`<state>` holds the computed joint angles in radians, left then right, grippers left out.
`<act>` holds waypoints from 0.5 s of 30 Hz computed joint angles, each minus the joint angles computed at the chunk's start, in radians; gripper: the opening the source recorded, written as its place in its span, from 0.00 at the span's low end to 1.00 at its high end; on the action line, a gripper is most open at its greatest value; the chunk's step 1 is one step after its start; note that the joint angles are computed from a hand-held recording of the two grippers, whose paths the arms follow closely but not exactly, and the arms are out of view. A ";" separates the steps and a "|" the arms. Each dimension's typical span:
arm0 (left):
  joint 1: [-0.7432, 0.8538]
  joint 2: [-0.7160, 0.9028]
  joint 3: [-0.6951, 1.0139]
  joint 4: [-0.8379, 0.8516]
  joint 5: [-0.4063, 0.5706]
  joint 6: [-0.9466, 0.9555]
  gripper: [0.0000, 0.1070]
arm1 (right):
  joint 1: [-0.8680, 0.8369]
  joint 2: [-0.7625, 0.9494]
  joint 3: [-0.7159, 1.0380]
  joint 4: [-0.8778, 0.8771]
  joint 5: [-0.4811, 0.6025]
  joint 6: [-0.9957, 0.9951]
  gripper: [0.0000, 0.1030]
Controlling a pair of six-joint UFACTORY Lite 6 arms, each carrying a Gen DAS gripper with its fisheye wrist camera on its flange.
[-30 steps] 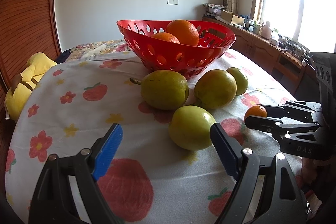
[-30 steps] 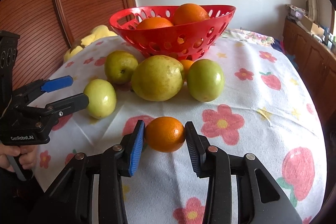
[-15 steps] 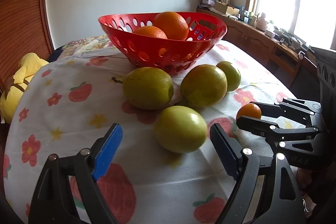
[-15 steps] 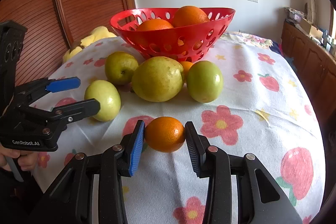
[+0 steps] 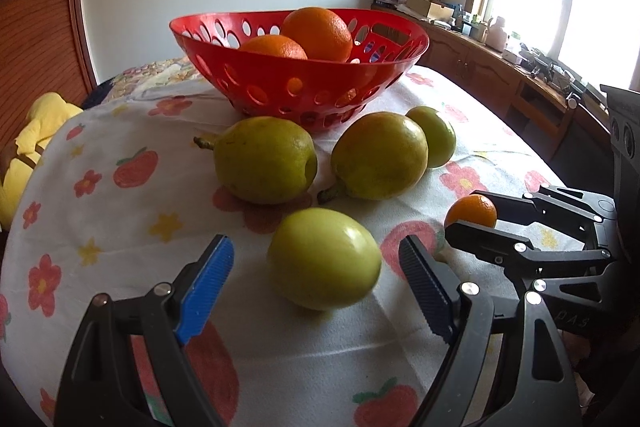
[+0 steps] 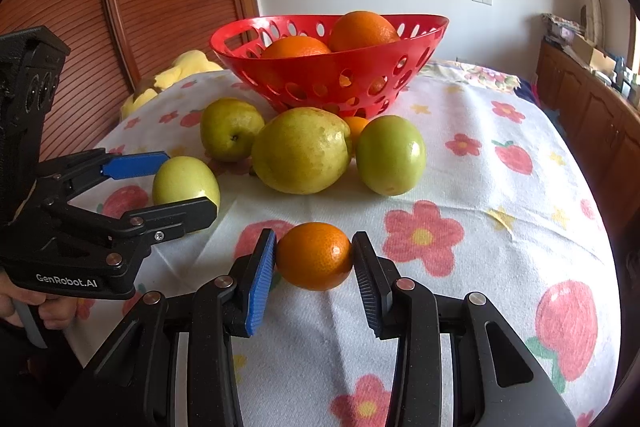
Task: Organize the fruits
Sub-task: 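Grasp a yellow-green pear with the left tool while the right tool holds the tangerine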
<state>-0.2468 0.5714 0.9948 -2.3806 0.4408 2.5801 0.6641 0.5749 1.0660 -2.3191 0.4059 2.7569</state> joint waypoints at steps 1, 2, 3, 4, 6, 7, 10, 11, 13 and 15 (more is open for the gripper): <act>0.000 0.004 0.001 0.009 0.000 -0.009 0.79 | 0.000 0.000 0.000 -0.002 0.000 0.001 0.38; -0.001 0.005 -0.001 0.008 -0.002 -0.008 0.79 | 0.000 0.000 0.000 -0.002 0.000 0.001 0.38; -0.002 0.003 -0.003 0.007 -0.002 -0.006 0.79 | 0.000 0.001 0.000 -0.001 0.000 0.001 0.38; -0.001 0.001 -0.007 0.008 0.001 -0.006 0.79 | 0.000 0.001 0.000 -0.001 0.000 0.001 0.38; 0.003 -0.002 -0.013 0.011 0.009 -0.009 0.78 | 0.000 0.001 0.001 -0.001 -0.002 -0.001 0.38; 0.007 -0.001 -0.014 0.020 0.014 -0.019 0.74 | 0.001 0.002 0.003 0.003 -0.003 -0.004 0.38; 0.011 0.005 -0.013 0.037 0.017 -0.034 0.61 | 0.001 0.002 0.003 0.003 -0.004 -0.004 0.38; 0.012 0.007 -0.010 0.043 0.017 -0.039 0.56 | 0.001 0.003 0.004 0.004 -0.006 -0.005 0.38; 0.012 0.008 -0.013 0.043 0.020 -0.037 0.53 | 0.003 0.004 0.006 0.006 -0.008 -0.008 0.38; 0.009 0.008 -0.013 0.033 0.019 -0.026 0.53 | 0.001 0.006 0.008 0.003 -0.010 -0.006 0.38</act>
